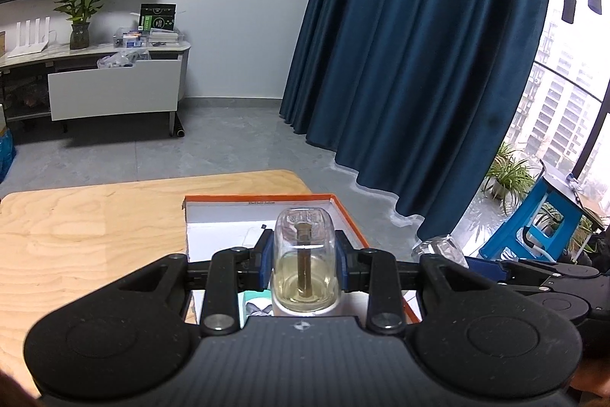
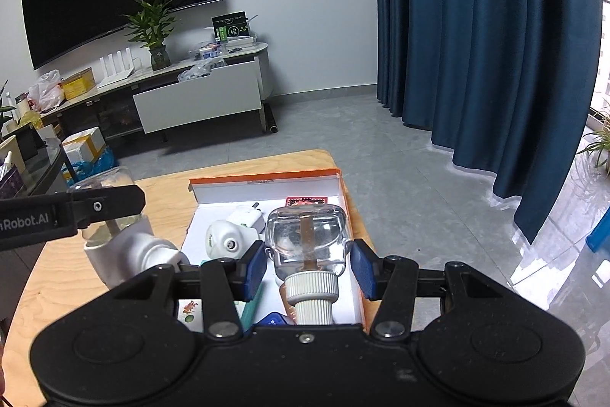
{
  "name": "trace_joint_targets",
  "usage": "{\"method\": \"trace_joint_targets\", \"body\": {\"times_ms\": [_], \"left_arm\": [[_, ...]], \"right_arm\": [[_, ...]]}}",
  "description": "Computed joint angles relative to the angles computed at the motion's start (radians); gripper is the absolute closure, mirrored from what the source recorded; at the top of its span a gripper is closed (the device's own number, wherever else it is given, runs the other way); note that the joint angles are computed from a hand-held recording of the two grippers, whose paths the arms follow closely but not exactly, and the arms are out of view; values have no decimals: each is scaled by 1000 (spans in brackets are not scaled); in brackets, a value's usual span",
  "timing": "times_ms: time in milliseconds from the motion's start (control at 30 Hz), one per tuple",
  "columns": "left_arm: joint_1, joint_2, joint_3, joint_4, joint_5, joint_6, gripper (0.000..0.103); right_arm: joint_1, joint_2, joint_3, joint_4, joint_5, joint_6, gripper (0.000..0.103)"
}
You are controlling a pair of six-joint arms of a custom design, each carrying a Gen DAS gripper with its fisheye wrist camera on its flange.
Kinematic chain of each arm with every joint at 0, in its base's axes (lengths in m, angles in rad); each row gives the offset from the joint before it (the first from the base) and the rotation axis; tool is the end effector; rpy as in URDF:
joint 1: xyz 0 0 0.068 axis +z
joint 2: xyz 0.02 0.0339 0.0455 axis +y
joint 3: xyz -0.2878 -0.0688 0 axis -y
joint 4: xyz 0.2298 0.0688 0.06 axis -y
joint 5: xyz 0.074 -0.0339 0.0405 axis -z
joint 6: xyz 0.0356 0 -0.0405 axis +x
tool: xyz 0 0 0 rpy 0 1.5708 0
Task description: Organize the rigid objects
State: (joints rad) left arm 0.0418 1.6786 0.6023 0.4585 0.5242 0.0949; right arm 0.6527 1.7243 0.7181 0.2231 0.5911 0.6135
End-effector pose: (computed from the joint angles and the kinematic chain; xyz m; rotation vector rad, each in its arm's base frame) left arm 0.2988 -0.0053 0.1651 0.3489 2.1063 -0.4915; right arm 0.2592 0.1731 0.1628 0.2330 2.1843 0.0009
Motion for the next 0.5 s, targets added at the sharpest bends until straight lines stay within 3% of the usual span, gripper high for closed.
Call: {"method": "trace_joint_targets", "body": {"times_ms": [500], "left_arm": [[15,-16,-11,2,3,-18,70]], "right_arm": [[8,-6,14,-15,-4,-23,44]]}}
